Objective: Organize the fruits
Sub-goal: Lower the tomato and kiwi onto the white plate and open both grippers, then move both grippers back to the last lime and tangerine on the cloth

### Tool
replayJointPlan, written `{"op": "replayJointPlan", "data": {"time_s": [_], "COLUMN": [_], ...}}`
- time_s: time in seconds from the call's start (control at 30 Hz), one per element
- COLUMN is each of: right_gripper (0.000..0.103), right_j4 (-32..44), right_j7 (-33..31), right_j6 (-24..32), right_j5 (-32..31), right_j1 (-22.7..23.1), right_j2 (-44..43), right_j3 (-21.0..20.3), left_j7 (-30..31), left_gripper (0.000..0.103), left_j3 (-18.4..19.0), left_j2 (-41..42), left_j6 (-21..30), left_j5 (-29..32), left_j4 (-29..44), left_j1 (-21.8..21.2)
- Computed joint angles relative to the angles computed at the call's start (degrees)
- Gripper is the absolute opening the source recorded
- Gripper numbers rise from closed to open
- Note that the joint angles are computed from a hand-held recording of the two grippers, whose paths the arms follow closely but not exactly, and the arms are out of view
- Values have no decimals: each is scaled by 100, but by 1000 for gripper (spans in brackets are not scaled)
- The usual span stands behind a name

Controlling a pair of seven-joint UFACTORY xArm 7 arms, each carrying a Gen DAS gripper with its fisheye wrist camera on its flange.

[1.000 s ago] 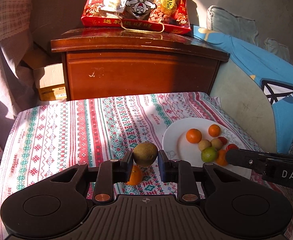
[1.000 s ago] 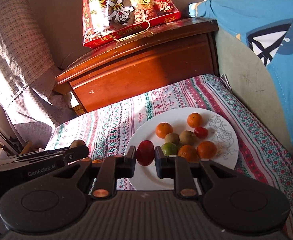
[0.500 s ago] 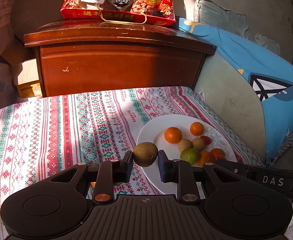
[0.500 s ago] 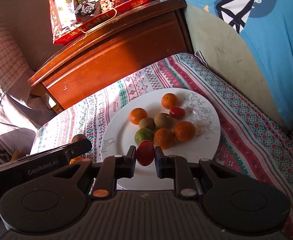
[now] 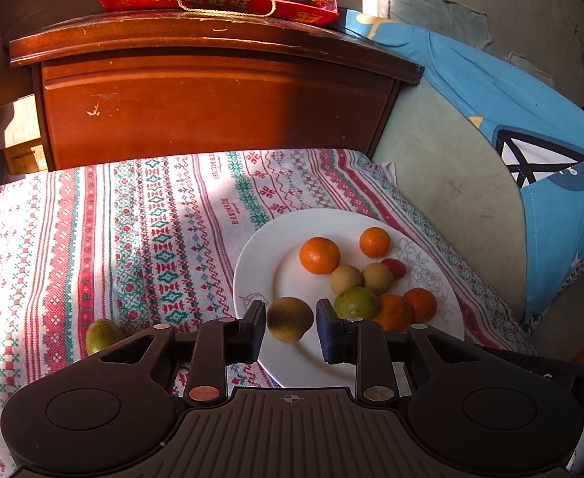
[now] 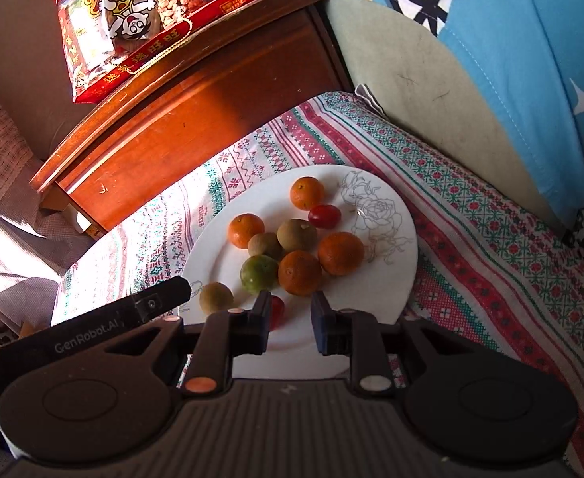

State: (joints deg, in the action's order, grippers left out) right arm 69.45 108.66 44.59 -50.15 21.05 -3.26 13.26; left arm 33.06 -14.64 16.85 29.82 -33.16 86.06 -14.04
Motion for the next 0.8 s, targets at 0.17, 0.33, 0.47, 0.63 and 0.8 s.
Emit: {"op": "replayJointPlan", "data": {"time_s": [0.17, 0.33, 0.47, 0.63, 0.8], "right_gripper": [23, 23, 24, 24, 24], "right_j4": [22, 31, 93, 280, 452], "right_j7": [-25, -103, -218, -544, -777], "right_j6": [12, -80, -152, -181, -347], "right_j5": [-55, -33, -54, -148, -282], "right_j1": [9, 15, 52, 162, 304], "right_j2": [-3, 19, 91, 257, 435], "right_j3": [8, 6, 5, -4, -77], "left_j7": [-148, -486, -601, -705, -765], "left_gripper": [43, 48, 51, 54, 55], "left_j3": [25, 132, 213, 318, 400], "left_j2": [-56, -100, -179, -314, -425], "left_j6": [-92, -9, 88, 74, 94], "left_j5": [-11, 131, 232, 348, 478], "left_j4": [48, 189, 245, 161, 64], "left_j1": [0, 17, 102, 197, 272]}}
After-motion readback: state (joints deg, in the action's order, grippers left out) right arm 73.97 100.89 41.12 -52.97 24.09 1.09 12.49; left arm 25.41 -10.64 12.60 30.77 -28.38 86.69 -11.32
